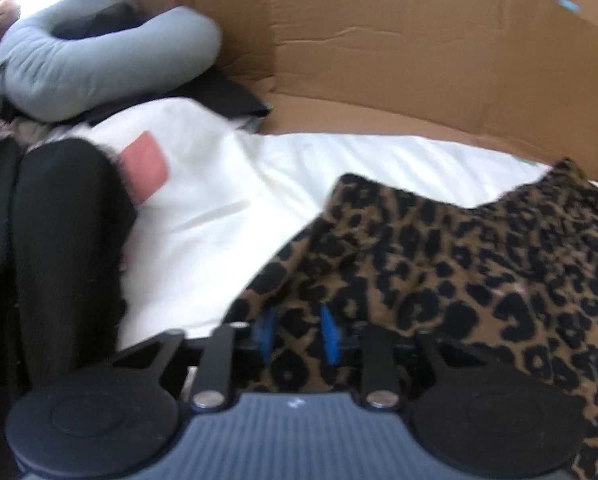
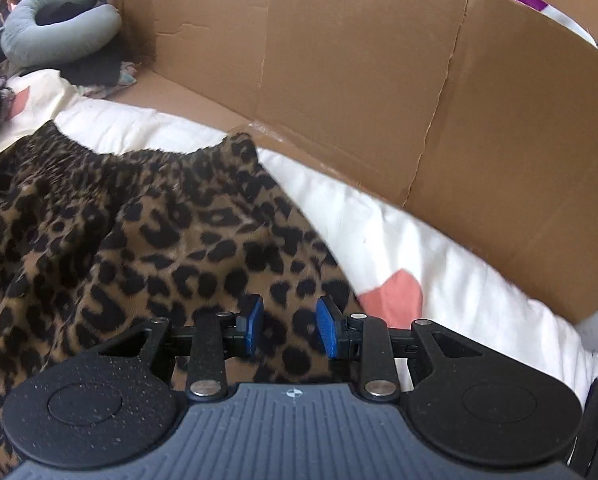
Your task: Fold clothes
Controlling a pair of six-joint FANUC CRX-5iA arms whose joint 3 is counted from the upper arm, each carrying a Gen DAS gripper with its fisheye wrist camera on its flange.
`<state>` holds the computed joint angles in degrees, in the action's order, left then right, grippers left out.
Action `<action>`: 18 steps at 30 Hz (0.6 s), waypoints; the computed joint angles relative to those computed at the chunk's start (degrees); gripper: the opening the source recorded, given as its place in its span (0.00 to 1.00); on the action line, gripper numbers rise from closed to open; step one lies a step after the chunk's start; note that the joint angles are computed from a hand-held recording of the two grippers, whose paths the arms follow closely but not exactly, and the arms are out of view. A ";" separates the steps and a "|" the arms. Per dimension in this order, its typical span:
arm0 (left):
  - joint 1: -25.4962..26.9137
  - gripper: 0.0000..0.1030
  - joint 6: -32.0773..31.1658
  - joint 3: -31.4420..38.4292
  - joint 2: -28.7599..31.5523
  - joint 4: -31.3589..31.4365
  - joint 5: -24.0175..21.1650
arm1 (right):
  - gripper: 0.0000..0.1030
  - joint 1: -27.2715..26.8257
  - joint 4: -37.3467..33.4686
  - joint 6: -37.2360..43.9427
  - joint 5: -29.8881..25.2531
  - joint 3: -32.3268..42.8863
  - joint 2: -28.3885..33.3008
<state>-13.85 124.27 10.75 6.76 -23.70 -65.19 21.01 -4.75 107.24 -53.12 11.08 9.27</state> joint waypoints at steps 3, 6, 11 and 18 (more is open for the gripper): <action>0.84 0.03 2.81 0.26 -0.13 -0.06 -1.41 | 0.35 0.34 2.94 -3.93 -0.70 1.16 2.15; 1.22 0.02 2.88 -0.61 -1.33 0.54 -0.71 | 0.35 0.61 7.57 -9.05 0.36 0.45 3.04; 0.08 0.04 0.16 -1.01 -2.81 -0.51 1.90 | 0.35 -0.73 4.99 -8.11 0.41 1.97 2.98; 0.77 0.07 -4.45 2.19 0.15 1.86 4.51 | 0.35 0.31 -0.85 -1.46 1.64 3.83 2.89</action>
